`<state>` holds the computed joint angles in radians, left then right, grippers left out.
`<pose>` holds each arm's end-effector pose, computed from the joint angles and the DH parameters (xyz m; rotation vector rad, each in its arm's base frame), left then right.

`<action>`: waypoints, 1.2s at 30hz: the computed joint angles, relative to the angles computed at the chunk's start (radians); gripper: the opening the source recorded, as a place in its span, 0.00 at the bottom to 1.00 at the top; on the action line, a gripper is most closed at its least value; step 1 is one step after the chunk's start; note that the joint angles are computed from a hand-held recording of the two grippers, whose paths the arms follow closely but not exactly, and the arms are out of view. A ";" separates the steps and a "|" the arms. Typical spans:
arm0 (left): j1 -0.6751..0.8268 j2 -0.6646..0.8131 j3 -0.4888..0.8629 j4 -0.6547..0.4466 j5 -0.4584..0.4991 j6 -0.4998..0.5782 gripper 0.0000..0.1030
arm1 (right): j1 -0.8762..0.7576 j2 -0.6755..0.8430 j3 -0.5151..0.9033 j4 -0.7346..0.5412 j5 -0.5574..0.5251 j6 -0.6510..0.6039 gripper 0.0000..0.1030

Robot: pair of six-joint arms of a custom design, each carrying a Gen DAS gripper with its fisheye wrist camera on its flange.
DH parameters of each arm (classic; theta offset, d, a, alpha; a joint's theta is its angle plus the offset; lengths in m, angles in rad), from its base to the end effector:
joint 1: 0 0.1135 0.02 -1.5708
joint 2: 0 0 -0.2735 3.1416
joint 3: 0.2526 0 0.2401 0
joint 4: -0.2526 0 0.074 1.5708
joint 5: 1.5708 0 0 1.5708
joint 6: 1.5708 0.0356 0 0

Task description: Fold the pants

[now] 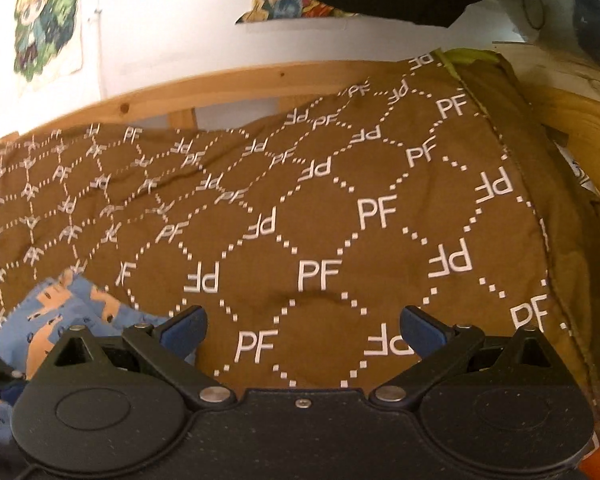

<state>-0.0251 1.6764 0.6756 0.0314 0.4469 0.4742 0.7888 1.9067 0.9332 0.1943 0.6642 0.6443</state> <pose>0.2844 -0.0225 0.1346 0.7687 2.3196 -0.3717 0.2715 0.2422 0.1415 0.1528 2.1519 0.0307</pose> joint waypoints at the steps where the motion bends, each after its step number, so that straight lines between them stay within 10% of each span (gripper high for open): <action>1: 0.021 -0.007 -0.001 -0.017 0.014 0.008 0.53 | 0.002 0.002 0.002 -0.002 -0.001 0.001 0.99; 7: 0.208 -0.042 0.026 -0.067 0.173 -0.046 0.66 | 0.018 0.001 0.005 0.009 -0.022 0.012 0.99; 14: 0.304 0.001 0.098 -0.077 -0.004 -0.247 0.67 | 0.059 0.048 0.065 0.001 -0.174 0.052 0.99; 20: 0.405 0.131 0.227 -0.263 0.016 -0.298 0.74 | 0.135 0.187 0.298 -0.294 -0.102 0.126 0.99; 28: 0.491 0.227 0.271 -0.404 0.025 -0.161 0.74 | 0.206 0.215 0.384 -0.548 -0.022 0.339 0.99; 36: 0.547 0.215 0.268 -0.458 0.059 -0.019 0.76 | 0.241 0.175 0.336 -0.539 0.008 0.382 0.99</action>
